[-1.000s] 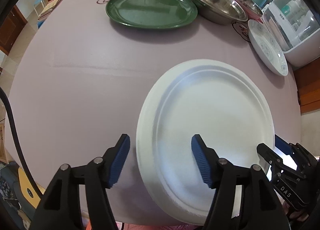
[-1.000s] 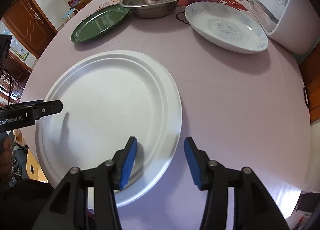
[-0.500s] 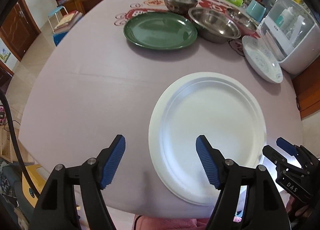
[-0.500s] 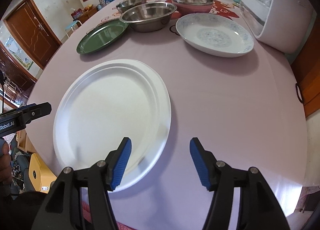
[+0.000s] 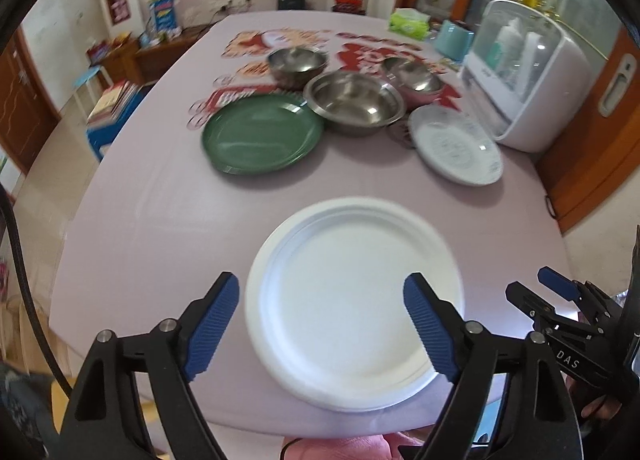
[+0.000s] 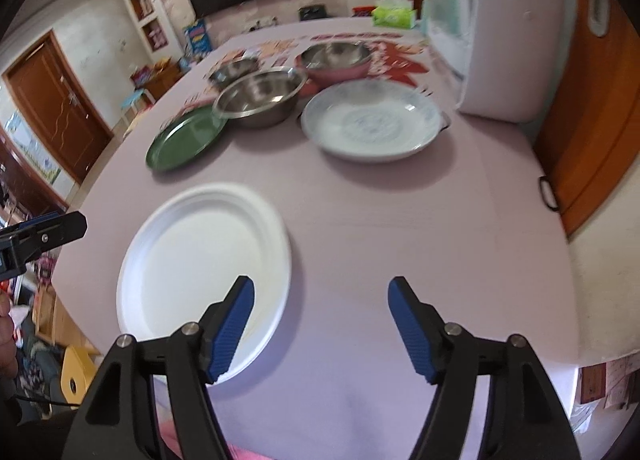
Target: Organize plates and bowls
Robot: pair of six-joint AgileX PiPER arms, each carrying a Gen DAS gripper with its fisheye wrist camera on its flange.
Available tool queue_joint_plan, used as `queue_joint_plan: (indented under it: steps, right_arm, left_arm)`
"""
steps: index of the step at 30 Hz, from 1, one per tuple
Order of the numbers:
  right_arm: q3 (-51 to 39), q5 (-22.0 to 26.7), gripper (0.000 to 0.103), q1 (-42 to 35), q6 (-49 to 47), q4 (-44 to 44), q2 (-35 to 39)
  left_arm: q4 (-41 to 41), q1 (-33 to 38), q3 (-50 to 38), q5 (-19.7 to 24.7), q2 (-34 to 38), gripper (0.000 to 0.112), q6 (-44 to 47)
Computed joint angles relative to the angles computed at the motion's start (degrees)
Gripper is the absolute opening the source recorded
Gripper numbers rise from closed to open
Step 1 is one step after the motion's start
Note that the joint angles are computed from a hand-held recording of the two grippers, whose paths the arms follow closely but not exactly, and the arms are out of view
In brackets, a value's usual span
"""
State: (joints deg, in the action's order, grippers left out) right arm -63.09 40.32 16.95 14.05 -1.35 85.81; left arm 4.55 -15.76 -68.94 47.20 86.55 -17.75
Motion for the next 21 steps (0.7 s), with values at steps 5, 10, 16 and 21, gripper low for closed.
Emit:
queue_joint_plan:
  steps: [5, 10, 16, 21]
  right_arm:
    - [-2.1, -0.1, 0.078, -3.5, 0.5, -0.6, -0.5]
    - [-4.5, -0.7, 0.079, -7.8, -0.1, 0.3, 0.6]
    - [-8.7, -1.6, 0.079, -12.5, -2.9, 3.3, 4.2]
    - [-13.2, -2.6, 0.079, -15.0, -4.7, 4.6, 8.8]
  left_arm:
    - [0.4, -2.9, -8.6, 2.8, 4.7, 0.086, 0.9]
    - [-0.5, -4.6, -18.3, 5.7, 10.8, 0.087, 3.0]
    - [-0.3, -6.4, -30.7, 10.3, 18.7, 0.090, 3.9]
    - [-1.6, -6.1, -39.9, 13.3, 25.4, 0.090, 5.5]
